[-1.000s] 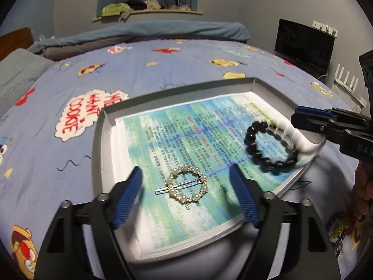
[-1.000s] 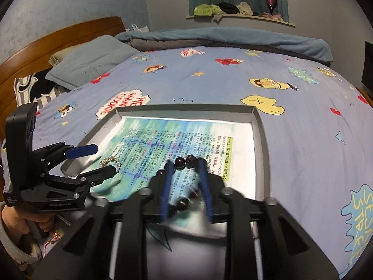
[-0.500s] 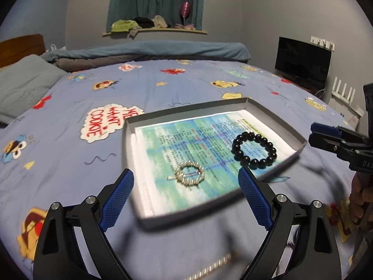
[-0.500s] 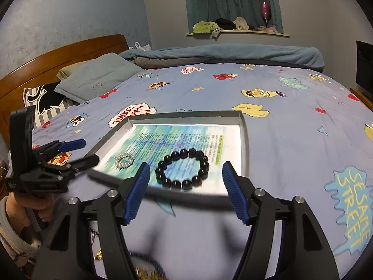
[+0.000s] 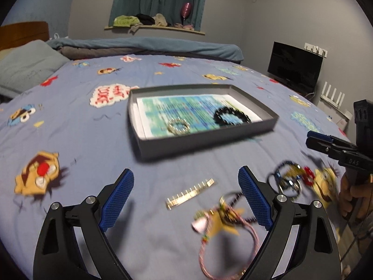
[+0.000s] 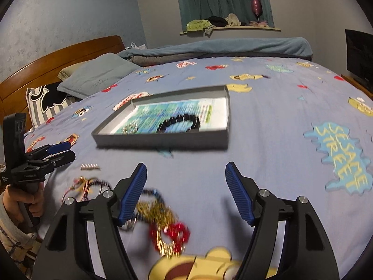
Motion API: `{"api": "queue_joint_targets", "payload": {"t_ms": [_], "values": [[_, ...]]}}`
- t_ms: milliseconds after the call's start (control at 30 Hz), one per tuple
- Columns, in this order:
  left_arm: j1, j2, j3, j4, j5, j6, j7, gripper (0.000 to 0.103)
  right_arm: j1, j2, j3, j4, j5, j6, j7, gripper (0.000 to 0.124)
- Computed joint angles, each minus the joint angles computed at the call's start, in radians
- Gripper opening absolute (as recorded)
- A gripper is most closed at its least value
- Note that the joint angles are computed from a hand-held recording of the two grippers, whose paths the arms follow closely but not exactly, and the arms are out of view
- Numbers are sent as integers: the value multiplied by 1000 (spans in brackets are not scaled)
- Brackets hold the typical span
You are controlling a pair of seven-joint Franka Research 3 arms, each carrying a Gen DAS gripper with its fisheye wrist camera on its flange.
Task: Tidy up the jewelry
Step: 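Grasp the red bead cluster with the right tool while the left tool returns to the pile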
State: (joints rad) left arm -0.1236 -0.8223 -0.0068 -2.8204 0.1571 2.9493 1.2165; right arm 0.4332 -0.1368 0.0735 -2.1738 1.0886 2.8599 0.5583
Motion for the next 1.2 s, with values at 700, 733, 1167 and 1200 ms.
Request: {"api": "queue_joint_targets", "payload": {"t_ms": [700,733,1167,1200], "values": [[-57,-44,-88,-77,21,-21,-123,91,50,-80,-24,-147,95,-4,-119,22],[-58,-43,-87,-77,24,-21,-124,91,52,-86,-26,-151,114,-1,-138,22],[-122,69,-78,23,41,8,-82,91,18,-99,-43,-149,269,85,-208,21],[-129,85,-77,34,40,11,-76,91,15,-96,-44,-147,284,96,-210,21]]}}
